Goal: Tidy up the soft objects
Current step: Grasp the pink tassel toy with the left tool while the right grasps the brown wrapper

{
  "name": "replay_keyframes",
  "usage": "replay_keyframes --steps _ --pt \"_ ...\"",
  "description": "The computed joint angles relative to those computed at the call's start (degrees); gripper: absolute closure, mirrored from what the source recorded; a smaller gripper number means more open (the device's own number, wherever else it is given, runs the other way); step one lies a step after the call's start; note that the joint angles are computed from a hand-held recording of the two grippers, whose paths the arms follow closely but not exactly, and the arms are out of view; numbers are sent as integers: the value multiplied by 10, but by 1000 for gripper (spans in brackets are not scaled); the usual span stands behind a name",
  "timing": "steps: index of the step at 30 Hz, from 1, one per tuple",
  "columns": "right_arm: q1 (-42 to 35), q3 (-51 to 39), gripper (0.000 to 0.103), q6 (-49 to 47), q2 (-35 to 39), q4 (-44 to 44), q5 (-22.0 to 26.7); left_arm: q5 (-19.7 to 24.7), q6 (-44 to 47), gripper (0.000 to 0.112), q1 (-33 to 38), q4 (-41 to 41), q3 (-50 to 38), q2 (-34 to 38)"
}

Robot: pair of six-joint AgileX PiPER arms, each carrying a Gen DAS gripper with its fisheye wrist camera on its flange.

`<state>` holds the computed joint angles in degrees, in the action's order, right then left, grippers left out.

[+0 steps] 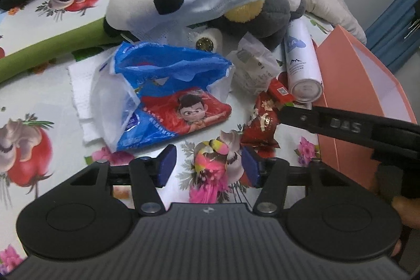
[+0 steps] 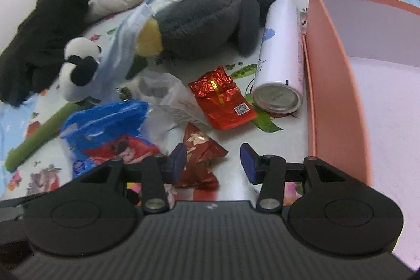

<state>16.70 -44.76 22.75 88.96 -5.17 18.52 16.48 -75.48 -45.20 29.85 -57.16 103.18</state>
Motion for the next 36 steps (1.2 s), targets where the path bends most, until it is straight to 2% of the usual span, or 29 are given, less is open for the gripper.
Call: replay_keyframes --steps 3,6,9,10,12,13,15,19,29,36 --pt "-1 -15 54 9 36 3 -5 -14 6 62 5 -13 -5 18" --pt "-8 -16 55 -34 53 49 -29 -27 -1 67 9 -12 -2 28" --pt "-2 -32 54 -14 69 24 -24 -43 -41 73 11 21 7 31" --pt "-3 -38 54 -31 74 40 -21 -50 -33 77 13 12 8 32" --pt "-6 -47 55 -85 86 90 -14 -56 -36 78 14 12 9 33" --pt "-10 -50 56 -115 92 123 -12 -54 -46 79 13 22 8 34" --pt "-11 -46 69 -134 94 144 -20 -49 -61 79 9 38 6 34" --pt "-12 -39 71 -158 83 163 -16 -45 -73 79 5 44 12 25" --pt "12 12 71 -100 -6 97 0 -15 -163 79 -25 116 41 -29" --pt "31 50 71 -64 -111 64 42 46 -222 79 -78 150 76 -110"
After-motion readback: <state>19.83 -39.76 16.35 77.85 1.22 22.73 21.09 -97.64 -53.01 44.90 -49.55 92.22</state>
